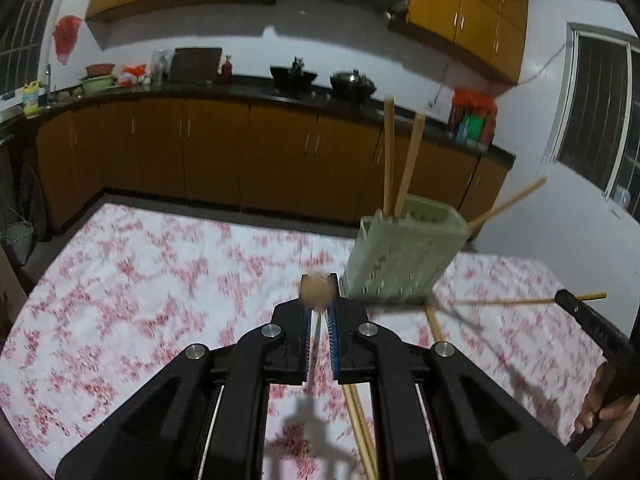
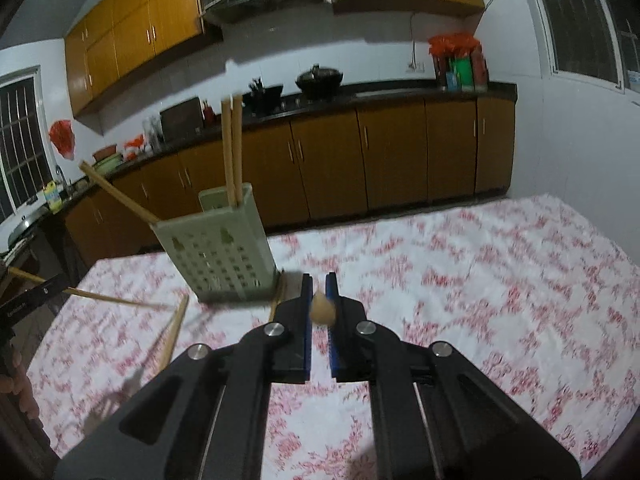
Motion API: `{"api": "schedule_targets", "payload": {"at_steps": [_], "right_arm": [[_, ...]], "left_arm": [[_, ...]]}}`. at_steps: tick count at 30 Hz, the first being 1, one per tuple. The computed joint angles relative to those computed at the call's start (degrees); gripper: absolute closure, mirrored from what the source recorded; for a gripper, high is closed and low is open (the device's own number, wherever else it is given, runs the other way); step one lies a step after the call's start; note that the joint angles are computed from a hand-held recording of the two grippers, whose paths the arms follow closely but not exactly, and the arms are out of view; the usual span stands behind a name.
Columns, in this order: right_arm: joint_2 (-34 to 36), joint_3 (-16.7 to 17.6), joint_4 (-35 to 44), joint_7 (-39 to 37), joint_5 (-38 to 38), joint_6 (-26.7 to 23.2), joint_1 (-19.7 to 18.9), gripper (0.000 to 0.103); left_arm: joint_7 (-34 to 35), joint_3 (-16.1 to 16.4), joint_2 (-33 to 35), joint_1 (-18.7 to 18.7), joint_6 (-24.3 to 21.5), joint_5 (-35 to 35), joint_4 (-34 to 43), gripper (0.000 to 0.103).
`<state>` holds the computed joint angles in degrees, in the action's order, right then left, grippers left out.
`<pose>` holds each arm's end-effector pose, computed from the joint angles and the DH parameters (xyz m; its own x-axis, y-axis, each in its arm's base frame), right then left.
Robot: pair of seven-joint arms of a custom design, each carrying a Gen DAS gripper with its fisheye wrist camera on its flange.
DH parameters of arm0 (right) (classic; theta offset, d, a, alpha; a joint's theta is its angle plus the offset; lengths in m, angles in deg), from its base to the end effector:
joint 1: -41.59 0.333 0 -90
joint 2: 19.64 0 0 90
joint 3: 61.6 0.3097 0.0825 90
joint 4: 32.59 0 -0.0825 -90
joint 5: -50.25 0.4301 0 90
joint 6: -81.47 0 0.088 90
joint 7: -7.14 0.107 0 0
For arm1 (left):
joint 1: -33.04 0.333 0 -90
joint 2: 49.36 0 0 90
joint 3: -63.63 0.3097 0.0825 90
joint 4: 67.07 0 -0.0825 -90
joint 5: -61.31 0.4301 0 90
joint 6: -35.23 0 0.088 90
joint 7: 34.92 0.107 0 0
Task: Organize utensils
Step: 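Raise the chopstick upright with the right tool while the left tool raises its chopstick, then drop the chopstick into the green holder with the right tool while the left tool drops its own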
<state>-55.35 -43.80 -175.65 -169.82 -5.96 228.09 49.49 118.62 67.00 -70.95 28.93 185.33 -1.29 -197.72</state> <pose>0.4064 0.2212 0.5338 -0.3602 -0.9150 -0.1819 -0.3830 0.3229 -0.8655 0.5293 0.0161 0.5534 -0.4242 -0.8828 0.2016 -0.5271 0.0597 -0.8477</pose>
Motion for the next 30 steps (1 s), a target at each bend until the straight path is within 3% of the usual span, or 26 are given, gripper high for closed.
{"api": "schedule_targets", "payload": {"at_steps": [5,10,14,17,23,25,30], "right_arm": [[-1.48,0.1,1.08,0.46,-2.01,1.73,-0.9,0.095],[-4.23,-1.09,2.43,-0.06,-2.65,8.87,-2.52,0.095],[-4.91,0.17,4.6,0.36,-2.94,14.85,-6.41,0.095],[-4.64,3.38,7.2,2.71,-4.84,17.81,-11.42,0.095],[-2.54,10.26,13.39,12.5,-13.15,19.46,-21.69,0.095],[-0.19,11.53,15.83,13.68,-15.98,17.24,-22.62,0.095],[7.69,10.25,19.53,9.22,-16.66,12.65,-19.57,0.095]], "left_arm": [[1.62,0.51,-0.31,-0.51,0.05,-1.59,1.5,0.095],[3.57,1.7,-2.3,-0.96,-4.43,-2.5,3.49,0.095],[5.39,2.23,-4.01,-1.57,-7.33,-3.63,4.51,0.095],[7.18,2.54,-5.1,-2.4,-8.73,-5.52,5.08,0.095],[11.81,1.85,-4.26,-4.82,-4.91,-13.45,7.0,0.095],[12.87,0.86,-2.75,-5.15,-2.71,-15.18,8.16,0.095],[9.29,-1.85,1.97,-4.28,-0.59,-11.58,10.47,0.095]]}}
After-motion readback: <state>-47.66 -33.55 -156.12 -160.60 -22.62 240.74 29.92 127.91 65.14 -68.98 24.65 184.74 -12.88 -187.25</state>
